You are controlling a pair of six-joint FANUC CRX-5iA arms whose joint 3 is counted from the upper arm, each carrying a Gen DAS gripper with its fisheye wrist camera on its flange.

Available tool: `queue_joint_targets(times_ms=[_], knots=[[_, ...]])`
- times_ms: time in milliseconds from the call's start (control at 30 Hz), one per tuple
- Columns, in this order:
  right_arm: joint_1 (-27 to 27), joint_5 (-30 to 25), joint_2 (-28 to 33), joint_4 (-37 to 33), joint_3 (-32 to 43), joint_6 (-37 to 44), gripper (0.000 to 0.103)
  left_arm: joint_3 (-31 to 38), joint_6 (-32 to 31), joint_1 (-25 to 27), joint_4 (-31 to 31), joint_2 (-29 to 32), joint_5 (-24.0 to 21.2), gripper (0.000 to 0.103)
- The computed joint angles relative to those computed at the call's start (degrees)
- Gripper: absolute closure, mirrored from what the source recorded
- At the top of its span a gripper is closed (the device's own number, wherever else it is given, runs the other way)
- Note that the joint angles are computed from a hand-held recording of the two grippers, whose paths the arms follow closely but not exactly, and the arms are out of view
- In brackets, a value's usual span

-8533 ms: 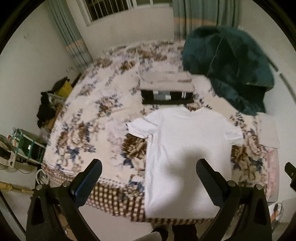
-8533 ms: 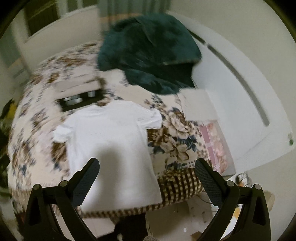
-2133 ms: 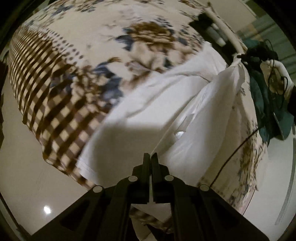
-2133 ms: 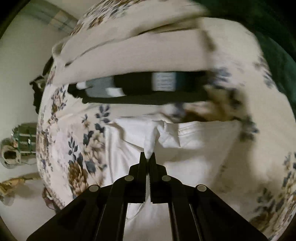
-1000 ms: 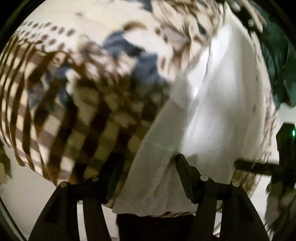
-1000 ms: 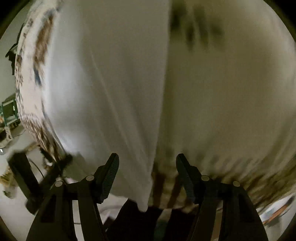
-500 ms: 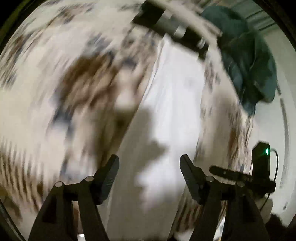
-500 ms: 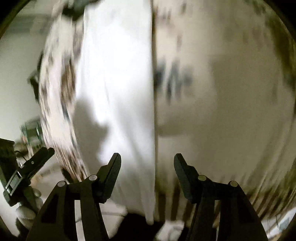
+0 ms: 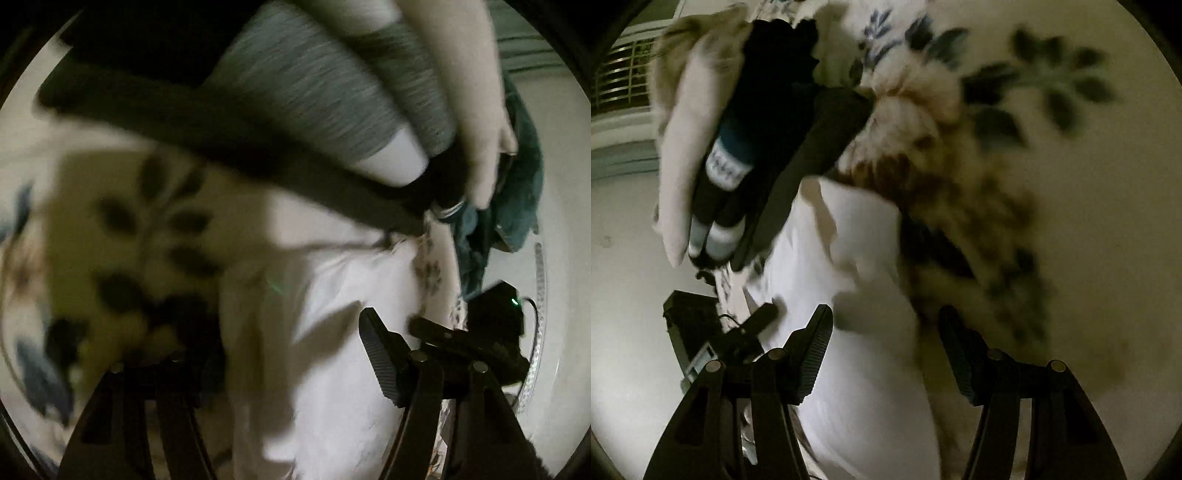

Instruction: Fold small clothes

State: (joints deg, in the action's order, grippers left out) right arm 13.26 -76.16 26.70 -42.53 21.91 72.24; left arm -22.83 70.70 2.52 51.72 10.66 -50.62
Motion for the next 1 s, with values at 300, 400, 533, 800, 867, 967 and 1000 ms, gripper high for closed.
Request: queue_joint_targets(times_ms=[300,400,533,800,867,967,1000], knots=[[1.47,4.99,-0.99,0.69,1.64,1.43,0.095,-0.66,-7.16,-0.79,0.77,-2.76,4.26,0.097],[2.43,6.84,-4.51,0.11,-1.11,2.68,0.096,-2.04,-9.04,-0.43,2.01,-5.45,4.96,0.097],[2.90,7.20,-10.30,-1.37,-4.55,5.18,0.096,-5.71,-10.78,0.24,2.94,-12.30,5.02,0.097],[3.94,0.02,-29.13,-2.67,-19.08,10.83,0.095,-16.12,-5.42,3.02,3.51,-28.55,-5.42,0.071],[4.70,-5.68,-32.81,-1.92,-22.72,11.77,0.078,-18.97,-2.50,5.16,0.56,-33.51,-10.50,0.037],[5.73,-11.64,-37.01,-0.07,-27.40,11.50,0.041,-21.54,3.82,10.38,-8.07,-40.59,-20.37,0.037],[6.02,-13.26,-38.21,0.46,-28.88,10.87,0.040,-22.09,5.93,10.91,-9.73,-42.09,-22.07,0.037]])
